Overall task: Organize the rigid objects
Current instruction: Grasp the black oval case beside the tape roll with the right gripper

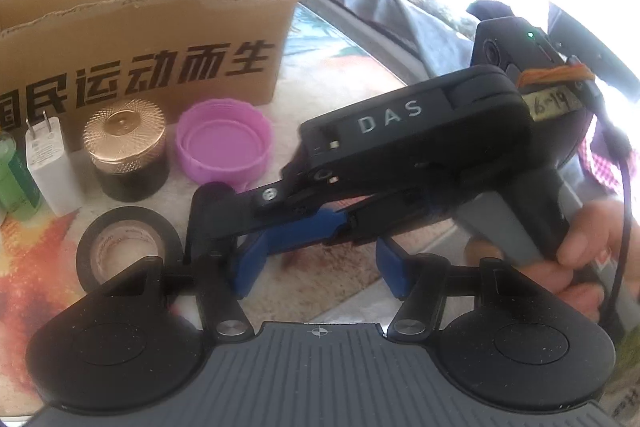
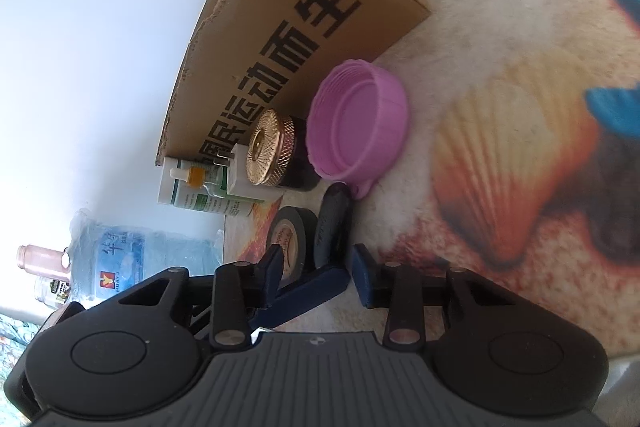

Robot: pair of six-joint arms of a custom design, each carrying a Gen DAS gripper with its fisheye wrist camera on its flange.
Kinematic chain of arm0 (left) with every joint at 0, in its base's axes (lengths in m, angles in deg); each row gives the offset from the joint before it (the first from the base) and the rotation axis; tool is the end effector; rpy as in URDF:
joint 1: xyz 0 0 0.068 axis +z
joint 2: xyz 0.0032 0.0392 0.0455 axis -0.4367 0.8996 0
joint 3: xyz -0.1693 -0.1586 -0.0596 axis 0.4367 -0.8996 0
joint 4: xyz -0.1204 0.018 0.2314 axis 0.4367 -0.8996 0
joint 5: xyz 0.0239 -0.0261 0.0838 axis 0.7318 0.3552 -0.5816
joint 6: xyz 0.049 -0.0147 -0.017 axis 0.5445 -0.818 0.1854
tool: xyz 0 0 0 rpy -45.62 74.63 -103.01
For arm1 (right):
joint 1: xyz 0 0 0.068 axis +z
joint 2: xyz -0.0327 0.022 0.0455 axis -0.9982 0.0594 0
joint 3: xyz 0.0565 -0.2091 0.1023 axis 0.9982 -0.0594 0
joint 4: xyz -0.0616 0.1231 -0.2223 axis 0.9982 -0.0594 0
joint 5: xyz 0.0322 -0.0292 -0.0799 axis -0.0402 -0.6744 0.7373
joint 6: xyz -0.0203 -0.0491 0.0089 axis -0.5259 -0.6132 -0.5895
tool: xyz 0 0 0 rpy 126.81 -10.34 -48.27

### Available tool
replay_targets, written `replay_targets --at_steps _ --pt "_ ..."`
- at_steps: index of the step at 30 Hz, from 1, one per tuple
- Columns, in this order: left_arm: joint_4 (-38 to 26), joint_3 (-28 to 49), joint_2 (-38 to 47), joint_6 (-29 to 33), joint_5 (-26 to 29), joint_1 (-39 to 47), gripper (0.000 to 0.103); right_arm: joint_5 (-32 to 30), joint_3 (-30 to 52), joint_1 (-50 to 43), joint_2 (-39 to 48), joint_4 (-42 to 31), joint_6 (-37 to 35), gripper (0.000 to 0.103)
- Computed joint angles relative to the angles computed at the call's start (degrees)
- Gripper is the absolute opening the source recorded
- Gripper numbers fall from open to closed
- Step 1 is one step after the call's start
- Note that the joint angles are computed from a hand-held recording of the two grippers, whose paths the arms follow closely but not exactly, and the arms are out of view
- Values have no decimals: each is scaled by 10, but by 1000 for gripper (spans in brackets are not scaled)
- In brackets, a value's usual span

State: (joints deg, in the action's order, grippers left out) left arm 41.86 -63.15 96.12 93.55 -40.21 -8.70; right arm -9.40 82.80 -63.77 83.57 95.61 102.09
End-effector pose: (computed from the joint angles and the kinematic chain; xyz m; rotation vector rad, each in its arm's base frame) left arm 0.2039 0.0408 0.0679 0.4350 2.3907 -0.5108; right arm 0.2585 0.1329 0.0362 0.1938 2.5348 1.3598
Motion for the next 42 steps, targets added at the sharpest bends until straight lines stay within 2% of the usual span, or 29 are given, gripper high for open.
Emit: replay_targets --at_steps 6,10,13,18,25,34,39,42 --pt "29 -41 -68 10 -32 12 63 10 -19 -13 -2 33 20 40" --pt "79 -31 -40 -19 -100 -20 64 13 -3 -9 10 34 32 40" --pt "82 0 4 -26 -124 -37 67 24 5 2 17 39 43 41" --pt "42 42 38 -32 -110 -32 67 23 -9 -11 12 53 45 41" --pt "66 41 55 -49 -124 -51 70 4 -33 -43 12 76 40 41" --pt "67 35 61 -68 -86 -59 71 -11 -58 -69 10 99 33 41" --pt "49 32 59 -59 -52 -61 71 -1 -62 -64 -4 86 23 41" --pt "52 29 57 -60 -50 -59 67 19 -68 -59 -25 67 11 41"
